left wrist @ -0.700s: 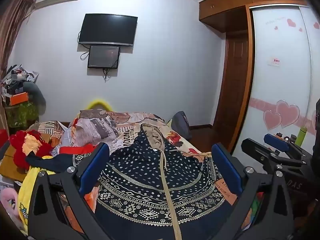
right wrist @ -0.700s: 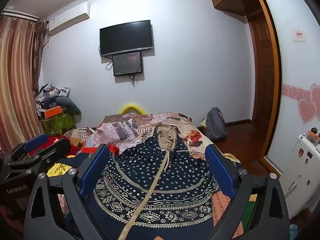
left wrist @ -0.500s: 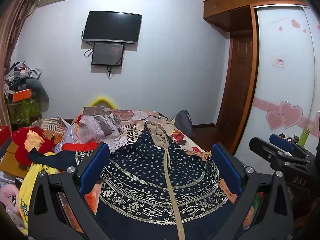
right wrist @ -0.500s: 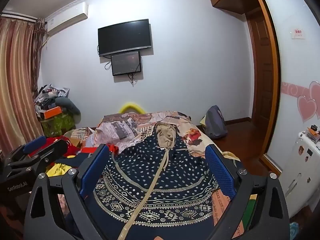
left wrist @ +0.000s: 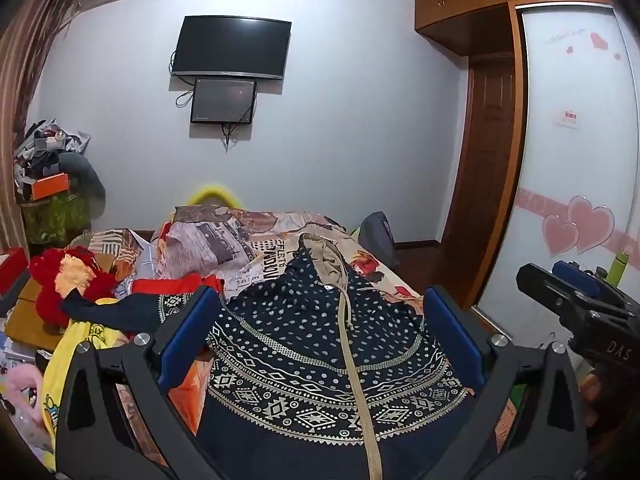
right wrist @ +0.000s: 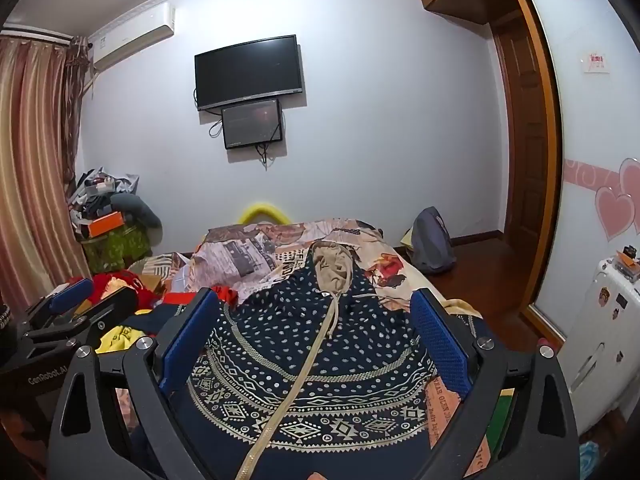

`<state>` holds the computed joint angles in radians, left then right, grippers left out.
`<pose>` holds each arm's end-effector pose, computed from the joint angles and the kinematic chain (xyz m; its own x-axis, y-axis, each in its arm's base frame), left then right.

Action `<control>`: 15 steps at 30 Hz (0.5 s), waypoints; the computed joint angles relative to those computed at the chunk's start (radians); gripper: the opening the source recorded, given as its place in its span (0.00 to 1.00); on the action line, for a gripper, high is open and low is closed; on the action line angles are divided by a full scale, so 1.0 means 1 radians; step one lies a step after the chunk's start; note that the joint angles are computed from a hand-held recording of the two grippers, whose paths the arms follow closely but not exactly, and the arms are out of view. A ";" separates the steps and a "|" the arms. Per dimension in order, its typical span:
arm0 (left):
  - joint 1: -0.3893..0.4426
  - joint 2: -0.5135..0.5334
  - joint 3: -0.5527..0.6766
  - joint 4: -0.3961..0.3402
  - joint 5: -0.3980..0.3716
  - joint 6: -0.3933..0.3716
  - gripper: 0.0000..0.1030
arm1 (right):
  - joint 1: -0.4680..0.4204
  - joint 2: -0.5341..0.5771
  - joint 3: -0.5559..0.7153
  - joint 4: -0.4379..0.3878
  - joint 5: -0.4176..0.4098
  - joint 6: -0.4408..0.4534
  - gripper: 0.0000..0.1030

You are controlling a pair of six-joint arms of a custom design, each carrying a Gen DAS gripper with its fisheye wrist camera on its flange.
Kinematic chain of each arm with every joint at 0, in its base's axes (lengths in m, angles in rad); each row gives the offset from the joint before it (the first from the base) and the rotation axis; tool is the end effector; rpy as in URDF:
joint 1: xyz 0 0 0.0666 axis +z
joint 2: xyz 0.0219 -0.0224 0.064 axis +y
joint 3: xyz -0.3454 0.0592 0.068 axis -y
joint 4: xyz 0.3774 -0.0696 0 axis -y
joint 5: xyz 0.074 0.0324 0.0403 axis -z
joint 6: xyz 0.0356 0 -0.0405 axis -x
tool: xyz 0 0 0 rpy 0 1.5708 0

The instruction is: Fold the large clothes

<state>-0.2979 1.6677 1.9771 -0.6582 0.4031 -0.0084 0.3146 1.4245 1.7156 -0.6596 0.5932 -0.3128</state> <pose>0.5528 -0.1848 0.5460 -0.3215 0.1068 -0.9409 0.6251 0.7703 -0.1262 0.4787 0.1344 0.5531 -0.2523 0.1862 -0.9496 0.3331 0.9380 0.0955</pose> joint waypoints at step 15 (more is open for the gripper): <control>-0.010 0.000 -0.013 0.005 -0.012 -0.005 1.00 | -0.005 -0.004 -0.005 -0.018 -0.012 -0.026 0.93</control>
<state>-0.3079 1.6678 1.9642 -0.6532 0.3911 -0.0132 0.3092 1.4200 1.7103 -0.6772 0.5811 -0.3392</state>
